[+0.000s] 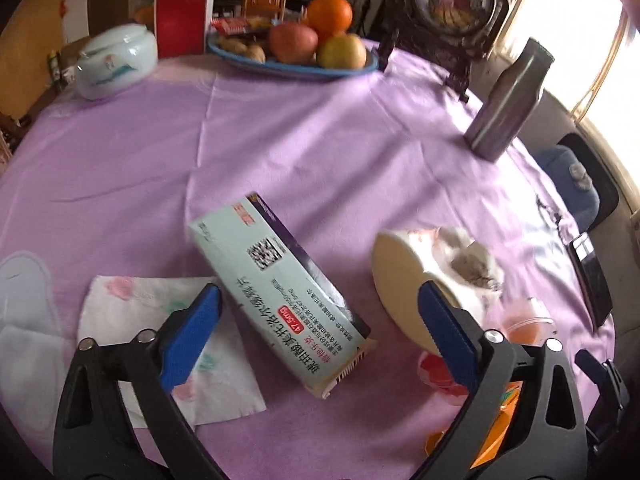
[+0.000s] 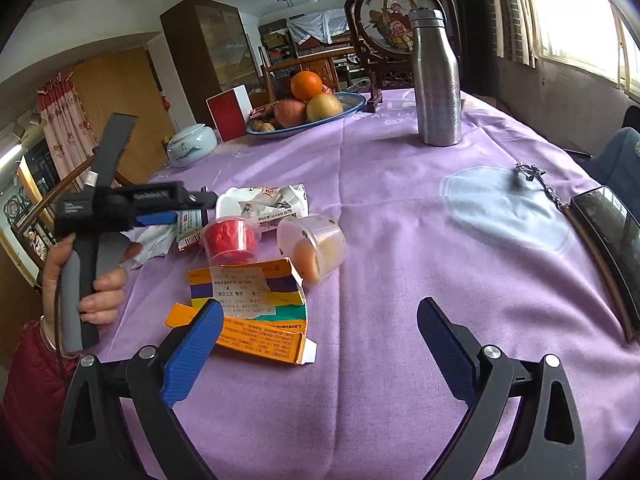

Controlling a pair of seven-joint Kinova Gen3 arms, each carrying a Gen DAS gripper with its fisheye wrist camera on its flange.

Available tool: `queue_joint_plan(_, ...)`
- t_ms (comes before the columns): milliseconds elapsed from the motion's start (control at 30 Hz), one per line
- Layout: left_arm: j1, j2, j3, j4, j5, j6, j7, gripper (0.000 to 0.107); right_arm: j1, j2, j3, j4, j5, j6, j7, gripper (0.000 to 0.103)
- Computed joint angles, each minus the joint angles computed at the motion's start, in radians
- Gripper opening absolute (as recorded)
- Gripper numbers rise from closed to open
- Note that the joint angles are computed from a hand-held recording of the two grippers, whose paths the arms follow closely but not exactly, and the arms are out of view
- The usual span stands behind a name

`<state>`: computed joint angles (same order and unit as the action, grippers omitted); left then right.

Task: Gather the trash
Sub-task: 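Grasp the white medicine box with the left gripper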

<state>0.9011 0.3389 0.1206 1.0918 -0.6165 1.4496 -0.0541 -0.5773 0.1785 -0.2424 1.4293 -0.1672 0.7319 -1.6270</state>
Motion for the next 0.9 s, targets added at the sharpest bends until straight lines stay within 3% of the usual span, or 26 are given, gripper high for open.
queue_joint_plan(67, -0.028, -0.003, 0.004, 0.018, 0.030, -0.012, 0.007, 0.080, 0.000, 0.003, 0.000, -0.005, -0.002, 0.005, 0.000, 0.096)
queue_joint_plan(133, -0.018, 0.017, -0.005, -0.010, 0.019, 0.037, -0.004, 0.058, 0.002, 0.006, 0.001, -0.010, -0.006, 0.012, 0.000, 0.096)
queue_joint_plan(200, -0.010, 0.017, -0.025, -0.016, 0.032, 0.064, -0.006, 0.053, 0.006, 0.008, 0.001, -0.011, -0.013, 0.015, 0.001, 0.096)
queue_joint_plan(367, -0.011, -0.036, 0.005, 0.036, 0.007, 0.036, 0.044, 0.052, 0.019, 0.015, 0.000, -0.017, -0.041, 0.027, 0.013, 0.096)
queue_joint_plan(500, -0.007, -0.056, 0.033, 0.063, -0.032, -0.043, 0.025, 0.054, 0.022, 0.018, 0.001, -0.020, -0.051, 0.035, 0.016, 0.096)
queue_joint_plan(800, -0.011, 0.017, 0.012, -0.015, 0.038, 0.002, -0.054, 0.058, 0.018, 0.019, 0.003, -0.022, -0.044, 0.038, 0.010, 0.096)
queue_joint_plan(900, 0.004, 0.055, 0.001, -0.068, 0.035, 0.053, -0.095, 0.058, 0.017, 0.028, 0.004, -0.033, -0.041, 0.052, 0.009, 0.096)
